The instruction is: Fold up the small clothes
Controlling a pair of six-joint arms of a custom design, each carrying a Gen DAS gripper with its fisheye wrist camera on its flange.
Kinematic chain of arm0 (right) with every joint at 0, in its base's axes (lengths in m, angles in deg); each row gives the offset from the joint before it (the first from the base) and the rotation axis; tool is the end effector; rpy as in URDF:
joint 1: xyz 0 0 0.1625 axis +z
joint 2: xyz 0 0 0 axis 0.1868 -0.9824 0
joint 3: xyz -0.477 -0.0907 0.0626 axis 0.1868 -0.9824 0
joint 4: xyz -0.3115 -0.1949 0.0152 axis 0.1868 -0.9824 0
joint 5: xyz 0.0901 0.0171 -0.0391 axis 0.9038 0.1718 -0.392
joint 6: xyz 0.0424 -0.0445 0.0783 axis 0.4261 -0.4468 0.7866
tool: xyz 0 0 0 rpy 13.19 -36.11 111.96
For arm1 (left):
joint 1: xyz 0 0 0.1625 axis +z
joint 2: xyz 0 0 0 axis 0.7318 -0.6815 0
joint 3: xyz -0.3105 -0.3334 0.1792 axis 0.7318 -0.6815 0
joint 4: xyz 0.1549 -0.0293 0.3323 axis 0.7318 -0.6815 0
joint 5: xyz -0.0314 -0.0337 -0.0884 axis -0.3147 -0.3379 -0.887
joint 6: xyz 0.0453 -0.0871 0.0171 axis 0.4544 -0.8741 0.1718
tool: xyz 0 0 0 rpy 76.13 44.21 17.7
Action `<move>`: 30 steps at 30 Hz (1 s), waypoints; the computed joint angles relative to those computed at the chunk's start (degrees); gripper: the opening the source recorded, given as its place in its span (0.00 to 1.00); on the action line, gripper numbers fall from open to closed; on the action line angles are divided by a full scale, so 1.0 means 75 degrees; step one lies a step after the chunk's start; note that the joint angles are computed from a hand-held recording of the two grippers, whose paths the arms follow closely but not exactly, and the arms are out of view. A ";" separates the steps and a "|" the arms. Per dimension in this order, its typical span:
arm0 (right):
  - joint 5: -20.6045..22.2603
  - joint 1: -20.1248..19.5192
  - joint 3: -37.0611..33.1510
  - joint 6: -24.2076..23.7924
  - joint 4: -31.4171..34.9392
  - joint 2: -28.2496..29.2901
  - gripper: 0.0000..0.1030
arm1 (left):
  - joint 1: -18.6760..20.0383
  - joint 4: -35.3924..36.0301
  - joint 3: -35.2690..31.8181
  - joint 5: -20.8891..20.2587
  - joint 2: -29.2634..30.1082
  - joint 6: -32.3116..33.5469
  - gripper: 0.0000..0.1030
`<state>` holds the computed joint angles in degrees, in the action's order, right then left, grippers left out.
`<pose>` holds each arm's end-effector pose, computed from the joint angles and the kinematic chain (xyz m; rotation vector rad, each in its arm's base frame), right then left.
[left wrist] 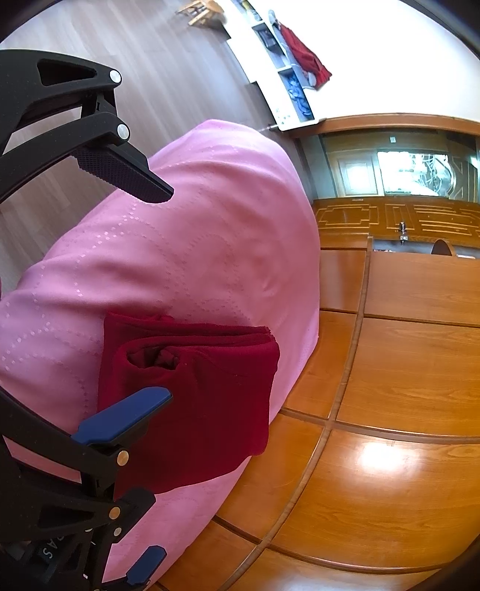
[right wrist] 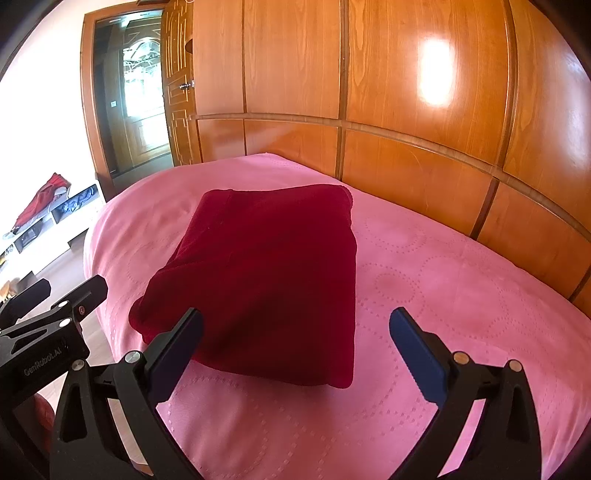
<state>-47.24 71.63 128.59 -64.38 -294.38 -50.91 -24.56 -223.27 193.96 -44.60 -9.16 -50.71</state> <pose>0.0417 -0.4881 0.2855 0.5002 -2.2106 1.0431 -0.4246 -0.4194 -0.0020 0.2523 2.1077 -1.1403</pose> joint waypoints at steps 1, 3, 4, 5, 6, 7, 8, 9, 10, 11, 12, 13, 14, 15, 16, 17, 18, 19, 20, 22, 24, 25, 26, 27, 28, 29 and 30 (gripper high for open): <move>-0.0007 -0.0002 -0.0005 -0.0001 0.0001 0.0006 0.97 | 0.0002 0.0022 -0.0006 -0.0010 -0.0001 -0.0013 0.96; -0.0008 -0.0003 -0.0018 0.0001 0.0050 -0.0005 0.97 | 0.0000 0.0037 0.0002 -0.0031 -0.0015 -0.0034 0.96; 0.0011 -0.0014 -0.0024 -0.0005 0.0066 -0.0011 0.97 | -0.0005 0.0061 0.0012 -0.0023 -0.0019 -0.0074 0.96; 0.0013 -0.0011 -0.0028 -0.0013 0.0068 -0.0013 0.97 | -0.0013 0.0107 0.0017 -0.0019 -0.0033 -0.0117 0.96; 0.0022 -0.0011 -0.0031 -0.0023 0.0075 -0.0018 0.97 | -0.0015 0.0095 0.0026 -0.0014 -0.0040 -0.0107 0.96; 0.0038 -0.0018 -0.0032 -0.0032 0.0076 -0.0020 0.97 | -0.0010 0.0066 0.0032 -0.0007 -0.0043 -0.0079 0.96; 0.0053 -0.0021 -0.0033 -0.0040 0.0070 -0.0022 0.97 | -0.0020 0.0069 0.0047 0.0001 -0.0053 -0.0096 0.96; 0.0065 -0.0029 -0.0029 -0.0043 0.0066 -0.0021 0.97 | -0.0022 0.0036 0.0062 0.0005 -0.0058 -0.0072 0.96; 0.0073 -0.0034 -0.0021 -0.0043 0.0059 -0.0019 0.97 | -0.0019 0.0008 0.0071 0.0010 -0.0061 -0.0050 0.96; 0.0073 -0.0034 -0.0021 -0.0043 0.0059 -0.0019 0.97 | -0.0016 -0.0012 0.0075 0.0014 -0.0062 -0.0035 0.96; 0.0067 -0.0033 -0.0012 -0.0052 0.0042 -0.0011 0.97 | -0.0022 -0.0007 0.0083 0.0019 -0.0067 -0.0050 0.96; 0.0063 -0.0030 -0.0011 -0.0049 0.0032 -0.0006 0.97 | -0.0022 -0.0013 0.0084 0.0018 -0.0069 -0.0043 0.96; 0.0062 -0.0030 -0.0012 -0.0050 0.0037 -0.0010 0.97 | -0.0026 -0.0007 0.0089 0.0019 -0.0073 -0.0052 0.96; 0.0070 -0.0032 -0.0011 -0.0042 0.0042 -0.0010 0.97 | -0.0027 -0.0022 0.0093 0.0022 -0.0072 -0.0047 0.96; 0.0064 -0.0029 -0.0011 -0.0041 0.0032 -0.0005 0.97 | -0.0019 -0.0042 0.0089 0.0019 -0.0068 -0.0027 0.96; 0.0064 -0.0029 -0.0012 -0.0049 0.0032 -0.0004 0.97 | -0.0003 -0.0125 0.0093 0.0011 -0.0063 0.0039 0.96; 0.0065 -0.0034 -0.0012 -0.0060 0.0025 0.0006 0.97 | -0.0003 -0.0195 0.0112 0.0006 -0.0064 0.0071 0.96; 0.0059 -0.0035 -0.0013 -0.0065 0.0029 0.0011 0.97 | -0.0006 -0.0212 0.0123 0.0029 -0.0065 0.0080 0.96; 0.0065 -0.0042 -0.0010 -0.0074 0.0044 0.0014 0.97 | -0.0010 -0.0217 0.0133 0.0062 -0.0062 0.0093 0.96; 0.0063 -0.0053 -0.0015 -0.0109 0.0040 0.0030 0.97 | -0.0019 -0.0380 0.0175 0.0090 -0.0041 0.0192 0.96; 0.0064 -0.0062 -0.0015 -0.0131 0.0039 0.0048 0.97 | -0.0007 -0.0503 0.0211 0.0068 -0.0047 0.0222 0.96; 0.0072 -0.0069 -0.0013 -0.0131 0.0033 0.0053 0.97 | -0.0010 -0.0521 0.0232 0.0038 -0.0059 0.0204 0.96; 0.0071 -0.0075 -0.0018 -0.0128 0.0039 0.0053 0.97 | -0.0006 -0.0474 0.0233 0.0017 -0.0069 0.0161 0.96; 0.0088 -0.0080 -0.0013 -0.0130 0.0051 0.0044 0.97 | 0.0017 -0.0482 0.0225 -0.0020 -0.0074 0.0194 0.96; 0.0090 -0.0081 -0.0011 -0.0146 0.0037 0.0045 0.97 | 0.0043 -0.0513 0.0213 -0.0055 -0.0079 0.0241 0.96; 0.0111 -0.0105 -0.0011 -0.0163 0.0031 0.0019 0.97 | 0.0062 -0.0504 0.0208 -0.0093 -0.0085 0.0214 0.96; 0.0162 -0.0160 -0.0011 -0.0159 0.0068 -0.0045 0.97 | 0.0065 -0.0429 0.0187 -0.0109 -0.0090 0.0159 0.96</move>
